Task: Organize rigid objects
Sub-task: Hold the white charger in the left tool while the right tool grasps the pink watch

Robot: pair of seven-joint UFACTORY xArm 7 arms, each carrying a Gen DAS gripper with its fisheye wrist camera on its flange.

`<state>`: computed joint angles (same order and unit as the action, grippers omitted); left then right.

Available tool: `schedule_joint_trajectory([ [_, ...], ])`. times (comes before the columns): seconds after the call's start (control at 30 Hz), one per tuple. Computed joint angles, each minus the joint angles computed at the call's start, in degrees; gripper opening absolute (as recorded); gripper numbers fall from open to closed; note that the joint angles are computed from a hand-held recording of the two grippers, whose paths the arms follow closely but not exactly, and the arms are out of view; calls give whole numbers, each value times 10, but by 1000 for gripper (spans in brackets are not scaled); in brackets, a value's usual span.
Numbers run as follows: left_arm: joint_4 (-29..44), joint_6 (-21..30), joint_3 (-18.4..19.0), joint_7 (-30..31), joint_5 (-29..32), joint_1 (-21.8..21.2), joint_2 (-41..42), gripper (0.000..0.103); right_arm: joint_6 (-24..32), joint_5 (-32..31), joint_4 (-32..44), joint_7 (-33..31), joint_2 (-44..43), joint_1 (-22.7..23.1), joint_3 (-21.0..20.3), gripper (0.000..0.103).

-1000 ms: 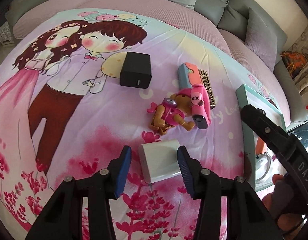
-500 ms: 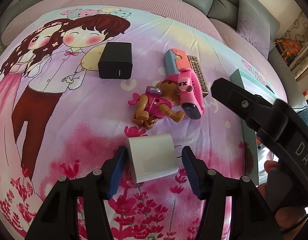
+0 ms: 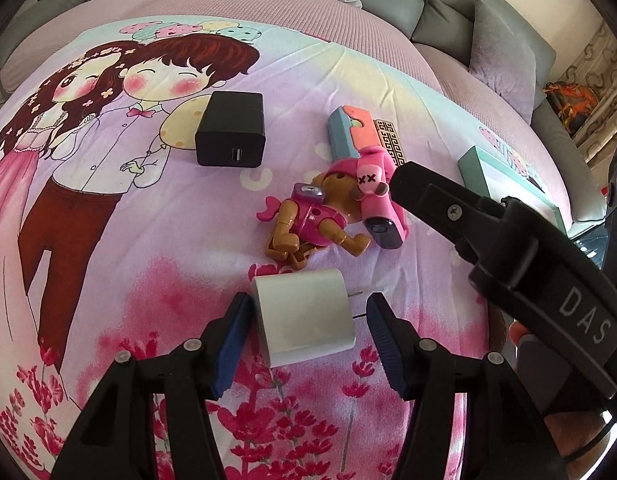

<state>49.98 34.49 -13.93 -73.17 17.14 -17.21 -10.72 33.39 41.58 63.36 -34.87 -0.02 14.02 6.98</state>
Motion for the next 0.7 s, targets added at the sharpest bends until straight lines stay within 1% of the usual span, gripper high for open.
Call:
schedule_joint_trajectory([
  [0.07, -11, -5, 3, 5, -6, 0, -10, 56, 1, 0, 2, 2, 2, -1, 0, 103],
  [0.17, -36, -22, 10, 9, -22, 5, -33, 55, 2, -2, 3, 4, 4, -1, 0, 103],
  [0.47, -81, 9, -5, -31, -19, 44, -96, 55, 4, -5, 3, 6, 6, -2, 2, 103],
  [0.63, -93, -18, 4, -8, -51, 38, -103, 56, 8, -4, 5, 4, 9, 0, 4, 103],
  [0.7, -82, -13, 0, 1, -54, 39, -95, 59, 17, -1, 8, 0, 12, 0, 5, 103],
])
